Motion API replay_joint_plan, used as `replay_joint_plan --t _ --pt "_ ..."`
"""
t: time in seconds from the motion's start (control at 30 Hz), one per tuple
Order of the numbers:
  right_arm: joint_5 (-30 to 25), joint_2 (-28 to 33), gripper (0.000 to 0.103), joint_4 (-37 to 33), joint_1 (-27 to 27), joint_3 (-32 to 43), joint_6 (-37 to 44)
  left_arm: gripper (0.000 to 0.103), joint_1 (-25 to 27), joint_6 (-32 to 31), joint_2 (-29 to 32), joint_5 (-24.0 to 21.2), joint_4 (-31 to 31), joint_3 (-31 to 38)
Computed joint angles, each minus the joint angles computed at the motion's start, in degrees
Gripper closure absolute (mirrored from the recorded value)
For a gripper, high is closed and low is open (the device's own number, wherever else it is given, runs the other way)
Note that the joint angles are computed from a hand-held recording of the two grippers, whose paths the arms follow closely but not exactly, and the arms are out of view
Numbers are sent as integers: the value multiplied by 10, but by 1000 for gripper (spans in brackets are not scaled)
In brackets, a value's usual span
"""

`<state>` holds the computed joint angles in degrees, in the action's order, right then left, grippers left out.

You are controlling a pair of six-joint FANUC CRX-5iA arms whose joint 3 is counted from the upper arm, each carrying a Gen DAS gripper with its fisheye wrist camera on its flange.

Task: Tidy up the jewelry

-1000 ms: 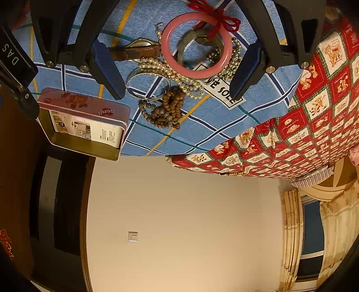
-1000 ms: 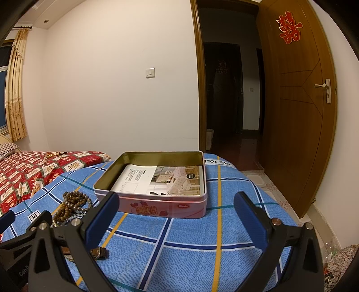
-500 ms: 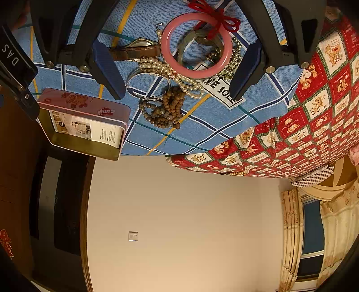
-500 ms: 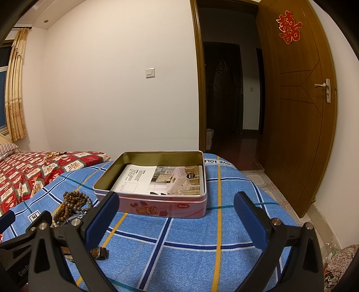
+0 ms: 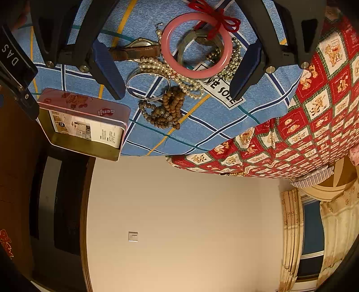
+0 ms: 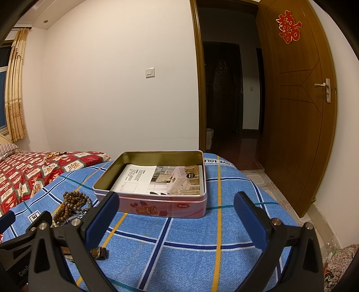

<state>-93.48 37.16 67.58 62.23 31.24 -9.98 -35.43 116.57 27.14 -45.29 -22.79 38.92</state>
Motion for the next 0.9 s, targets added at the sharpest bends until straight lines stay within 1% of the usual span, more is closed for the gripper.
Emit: replay_joint_plan --t 0.53,0.63,0.67,0.73,0.77,0.8,0.83,0.9 --pt "-1 -1 0 0 0 0 0 9 0 0 0 0 0 0" --pt "-1 -1 0 0 0 0 0 9 4 -5 -3 7 14 -7" --pt "-1 -1 0 0 0 0 0 9 9 -10 -7 16 26 -16" --pt "0 -1 0 -1 0 -1 -1 9 21 -31 -17 35 66 -38" --pt "1 -2 0 -2 1 -2 -3 9 30 -55 -23 43 93 -51" --pt "2 -3 0 -3 1 -2 -5 9 35 -76 -27 45 105 -57" --pt "3 -5 0 -5 1 -4 -8 9 36 -92 -30 41 102 -59" --pt "6 -9 0 -10 1 -7 -12 9 36 -118 -37 20 80 -58"
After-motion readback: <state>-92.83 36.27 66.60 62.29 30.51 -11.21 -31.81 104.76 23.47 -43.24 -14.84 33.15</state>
